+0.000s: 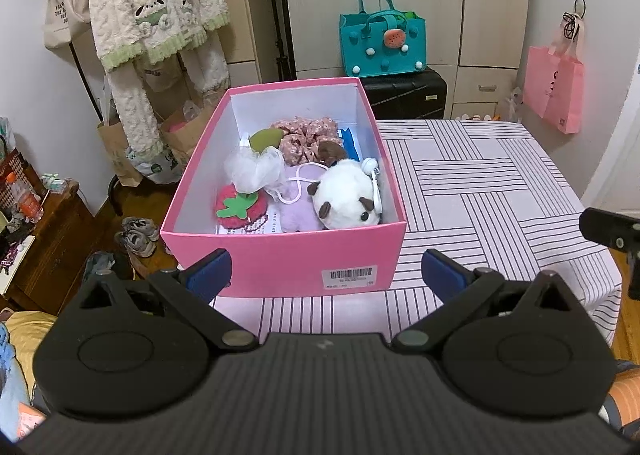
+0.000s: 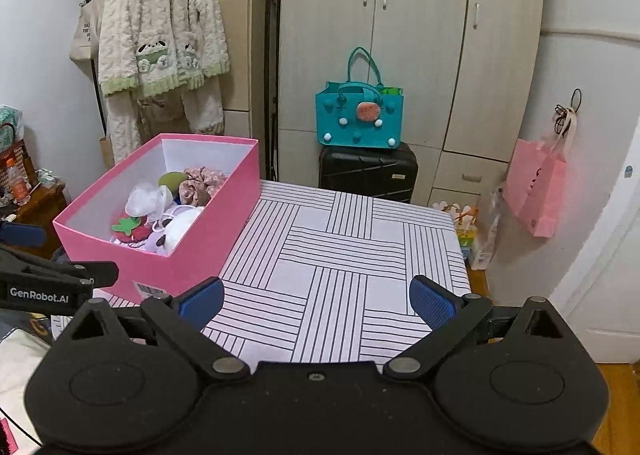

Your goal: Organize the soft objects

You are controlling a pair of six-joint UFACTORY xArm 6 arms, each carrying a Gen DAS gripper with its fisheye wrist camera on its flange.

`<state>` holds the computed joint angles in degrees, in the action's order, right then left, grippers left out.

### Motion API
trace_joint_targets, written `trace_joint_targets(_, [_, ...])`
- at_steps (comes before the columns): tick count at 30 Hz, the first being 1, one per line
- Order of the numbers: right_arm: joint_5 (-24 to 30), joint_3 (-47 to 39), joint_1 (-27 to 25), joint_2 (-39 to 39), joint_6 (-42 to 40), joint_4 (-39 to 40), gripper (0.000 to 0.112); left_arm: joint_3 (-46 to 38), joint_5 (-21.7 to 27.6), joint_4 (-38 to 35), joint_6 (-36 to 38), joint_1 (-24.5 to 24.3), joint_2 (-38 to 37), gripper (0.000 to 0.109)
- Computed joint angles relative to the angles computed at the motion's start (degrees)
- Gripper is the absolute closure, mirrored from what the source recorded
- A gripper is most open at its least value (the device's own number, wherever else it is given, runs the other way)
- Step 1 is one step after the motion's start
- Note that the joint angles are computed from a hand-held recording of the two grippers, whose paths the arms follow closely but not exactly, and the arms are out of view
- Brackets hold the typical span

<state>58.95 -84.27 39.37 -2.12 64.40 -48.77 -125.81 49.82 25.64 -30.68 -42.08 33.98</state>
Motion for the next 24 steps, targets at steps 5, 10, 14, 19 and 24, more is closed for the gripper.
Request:
trace_joint_targets(5, [-0.04, 0.97, 0.58, -0.67, 1.39, -1.41, 0.012, 1.33, -0.79, 0.28, -0.73, -0.08, -0.63, 0.006])
trace_joint_targets(10, [0.20, 2.00, 1.05, -0.97, 2.79, -2.97, 0.012, 3.51, -2.27, 2.41, -2.79, -0.16, -1.57, 0.006])
trace_joint_targets(14, [0.89, 4.29, 1.96, -1.85, 6.24, -7.48, 0.012, 5.52, -4.01, 3.99, -3.77, -0.40, -2.29, 0.006])
trace_joint_targets(19, [3.71, 6.34, 3.11, -2.47, 9.86, -11.72, 0.012, 8.50, -6.50, 5.14, -3.98, -0.76, -3.25, 0.006])
trace_joint_targets(24, [3.68, 8.13, 3.37, -3.58, 10.95, -12.99, 0.012, 14.27, -10.38, 6.64, -7.20, -0.77, -6.45, 0.006])
